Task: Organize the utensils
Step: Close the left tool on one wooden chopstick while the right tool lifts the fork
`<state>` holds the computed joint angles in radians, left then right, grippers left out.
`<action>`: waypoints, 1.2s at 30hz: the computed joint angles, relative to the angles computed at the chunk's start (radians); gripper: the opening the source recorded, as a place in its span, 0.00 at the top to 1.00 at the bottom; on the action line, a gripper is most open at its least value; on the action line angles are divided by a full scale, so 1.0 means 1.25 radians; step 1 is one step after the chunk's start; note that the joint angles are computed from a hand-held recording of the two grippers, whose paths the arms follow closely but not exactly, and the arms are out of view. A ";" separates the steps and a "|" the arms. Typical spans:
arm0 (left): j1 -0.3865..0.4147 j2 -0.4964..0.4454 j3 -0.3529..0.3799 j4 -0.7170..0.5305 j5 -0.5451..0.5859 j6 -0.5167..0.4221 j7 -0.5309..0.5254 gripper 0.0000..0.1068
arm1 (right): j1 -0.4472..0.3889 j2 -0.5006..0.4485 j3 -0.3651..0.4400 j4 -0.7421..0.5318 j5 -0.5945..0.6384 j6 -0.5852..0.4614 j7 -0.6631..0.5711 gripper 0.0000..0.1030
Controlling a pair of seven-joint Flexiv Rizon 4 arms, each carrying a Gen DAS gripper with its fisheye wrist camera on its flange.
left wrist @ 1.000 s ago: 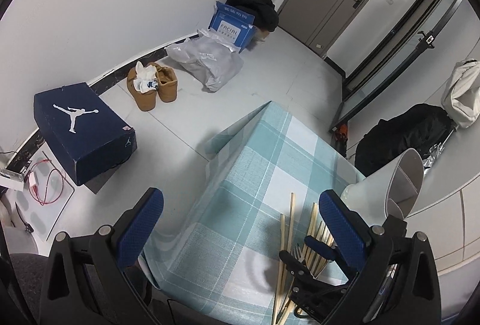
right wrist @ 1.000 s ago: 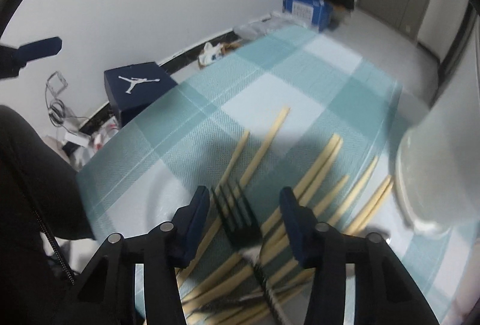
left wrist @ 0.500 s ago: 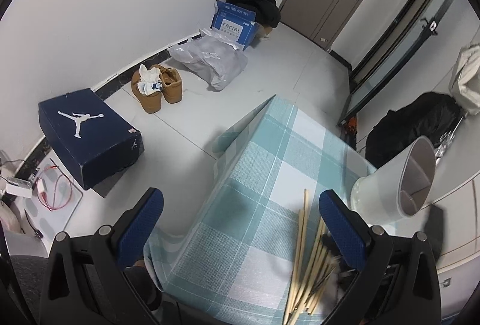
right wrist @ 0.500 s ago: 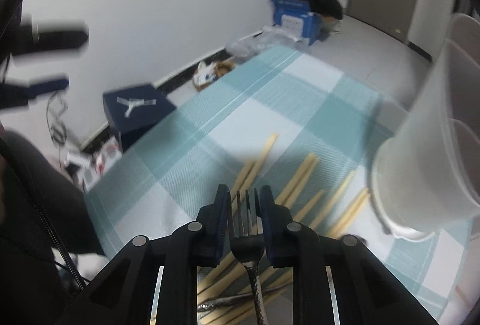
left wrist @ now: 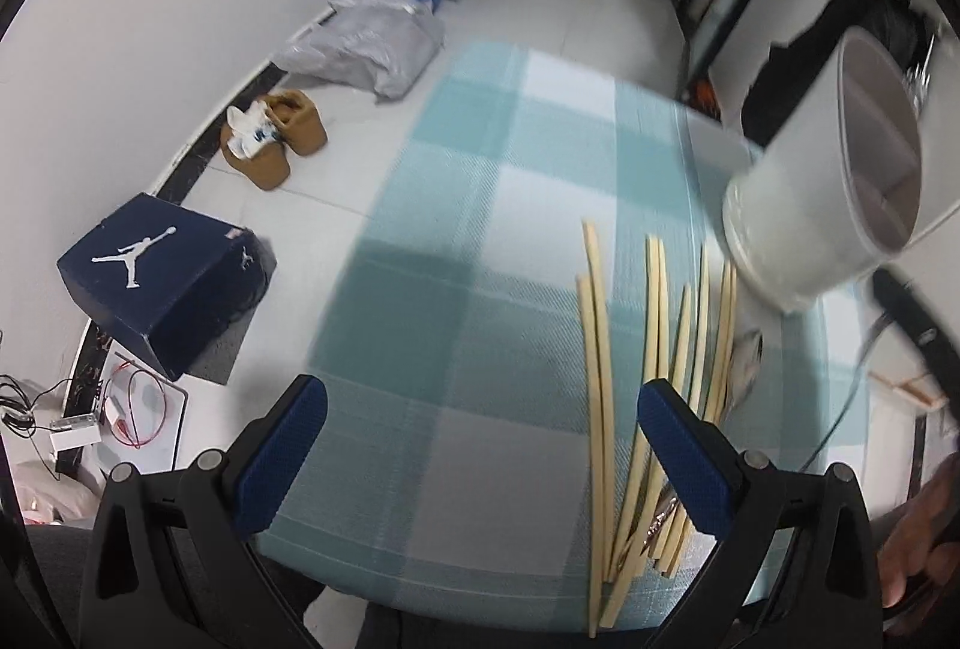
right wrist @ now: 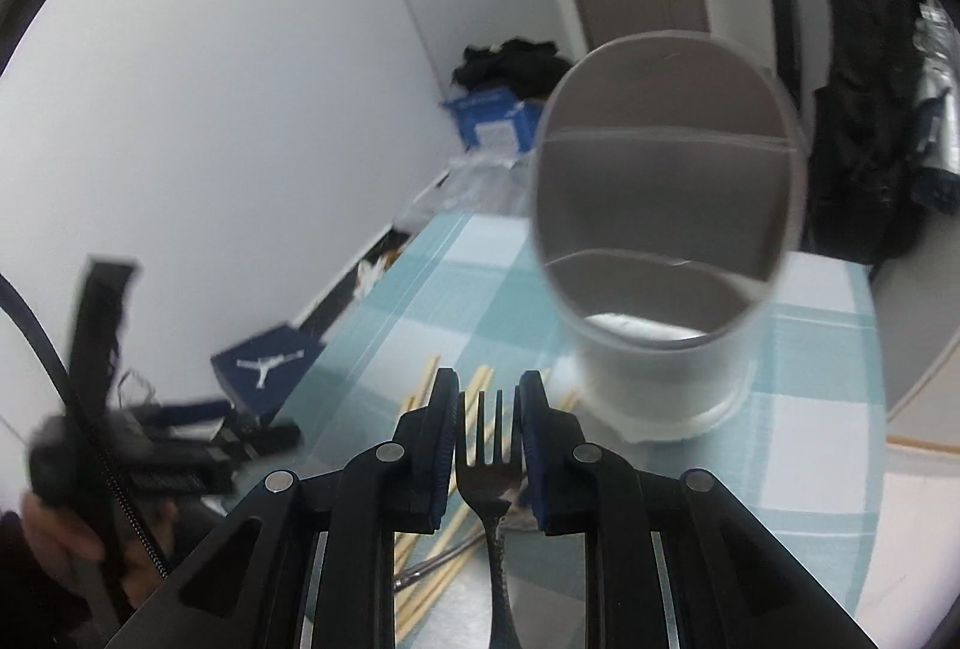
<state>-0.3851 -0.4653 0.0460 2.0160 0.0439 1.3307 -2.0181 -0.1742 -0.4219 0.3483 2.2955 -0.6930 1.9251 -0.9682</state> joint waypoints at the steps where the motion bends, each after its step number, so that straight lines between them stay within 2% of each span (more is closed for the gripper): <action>1: -0.008 -0.004 0.006 -0.008 0.009 -0.011 0.000 0.05 | -0.009 0.003 0.001 0.004 -0.001 0.011 -0.001 0.81; 5: -0.072 -0.021 0.068 -0.072 0.101 -0.094 -0.043 0.05 | -0.057 0.005 0.004 0.016 -0.051 0.057 0.029 0.81; 8: -0.060 -0.037 0.048 -0.095 0.111 -0.149 -0.051 0.05 | -0.073 -0.002 -0.011 0.015 -0.098 0.085 0.067 0.81; 12: -0.048 -0.046 0.034 -0.107 0.120 -0.197 -0.061 0.05 | -0.055 0.007 -0.056 0.031 -0.109 0.122 0.088 0.81; 16: -0.036 -0.038 0.025 -0.098 0.128 -0.199 -0.074 0.05 | -0.022 0.019 -0.098 0.043 -0.102 0.151 0.098 0.81; 23: -0.013 -0.054 0.012 -0.092 0.104 -0.182 -0.092 0.05 | -0.020 0.024 -0.137 0.050 -0.144 0.178 0.146 0.81; 29: -0.029 -0.068 0.022 -0.128 0.130 -0.220 -0.089 0.05 | -0.019 0.035 -0.155 0.058 -0.164 0.196 0.165 0.81; 31: -0.018 -0.068 0.012 -0.127 0.122 -0.215 -0.075 0.08 | -0.015 0.035 -0.163 0.059 -0.164 0.205 0.162 0.81; 34: -0.004 -0.071 0.001 -0.121 0.106 -0.186 -0.059 0.19 | -0.012 0.036 -0.170 0.062 -0.166 0.209 0.164 0.81; 36: -0.014 -0.074 0.010 -0.129 0.111 -0.173 -0.065 0.34 | -0.016 0.034 -0.172 0.059 -0.176 0.209 0.173 0.81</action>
